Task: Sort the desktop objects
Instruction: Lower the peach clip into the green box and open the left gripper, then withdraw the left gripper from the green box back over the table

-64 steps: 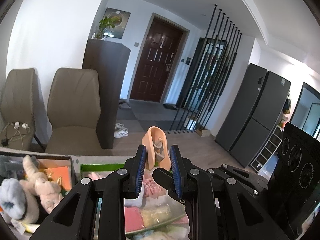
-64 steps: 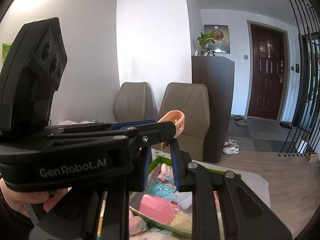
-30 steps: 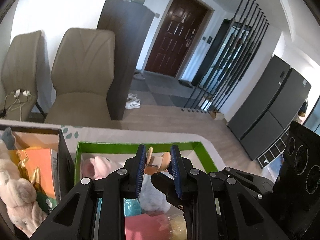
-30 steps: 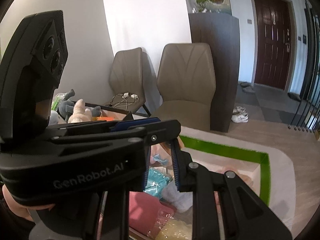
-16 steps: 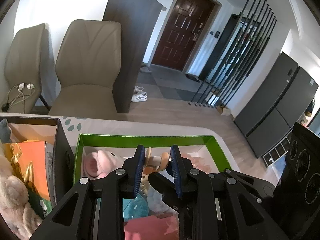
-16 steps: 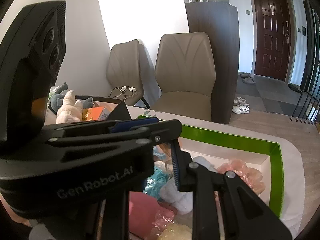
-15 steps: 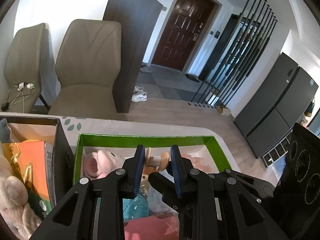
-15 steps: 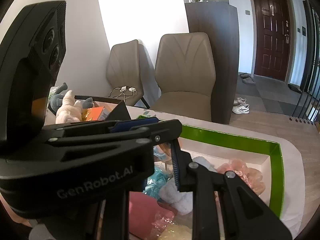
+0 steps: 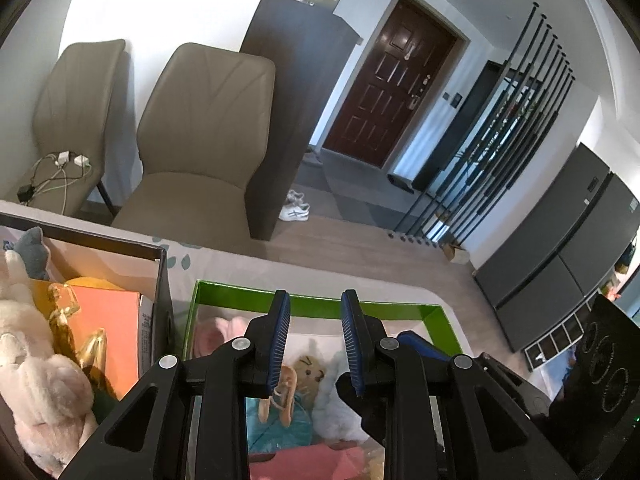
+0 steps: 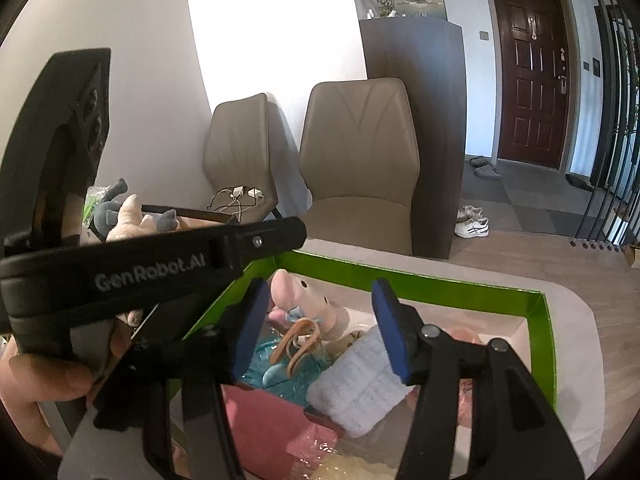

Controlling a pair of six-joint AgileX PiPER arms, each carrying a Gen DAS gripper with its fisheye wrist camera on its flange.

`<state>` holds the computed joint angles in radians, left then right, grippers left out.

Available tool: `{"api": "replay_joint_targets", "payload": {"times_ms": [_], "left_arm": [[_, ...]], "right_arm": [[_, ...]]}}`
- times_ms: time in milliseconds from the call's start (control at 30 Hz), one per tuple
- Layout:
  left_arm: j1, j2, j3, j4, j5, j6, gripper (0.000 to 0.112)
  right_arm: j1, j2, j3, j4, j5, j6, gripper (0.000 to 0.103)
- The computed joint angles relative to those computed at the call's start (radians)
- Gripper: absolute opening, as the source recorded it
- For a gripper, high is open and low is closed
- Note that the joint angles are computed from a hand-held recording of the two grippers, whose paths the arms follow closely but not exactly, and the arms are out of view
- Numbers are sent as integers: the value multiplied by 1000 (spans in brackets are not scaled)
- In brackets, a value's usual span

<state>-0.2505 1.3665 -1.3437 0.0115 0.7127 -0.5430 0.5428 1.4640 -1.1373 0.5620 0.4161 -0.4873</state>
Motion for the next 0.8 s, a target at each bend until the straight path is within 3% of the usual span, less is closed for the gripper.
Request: {"api": "replay_joint_targets", "payload": {"times_ms": [233, 300, 400, 567, 800], "left_arm": [[0, -3, -10, 20, 17, -24, 25], [3, -13, -9, 27, 20, -30, 25], [13, -28, -6, 24, 21, -24, 25], [16, -34, -2, 28, 27, -20, 25], [16, -13, -31, 51, 72, -22, 25]], "right_arm": [[-17, 23, -29, 46, 80, -40, 52], [-37, 37, -48, 110, 148, -95, 30], [-72, 89, -93, 225, 295, -172, 16], [-41, 155, -141, 189, 371, -123, 11], [-12, 224, -194, 118, 406, -15, 11]]}}
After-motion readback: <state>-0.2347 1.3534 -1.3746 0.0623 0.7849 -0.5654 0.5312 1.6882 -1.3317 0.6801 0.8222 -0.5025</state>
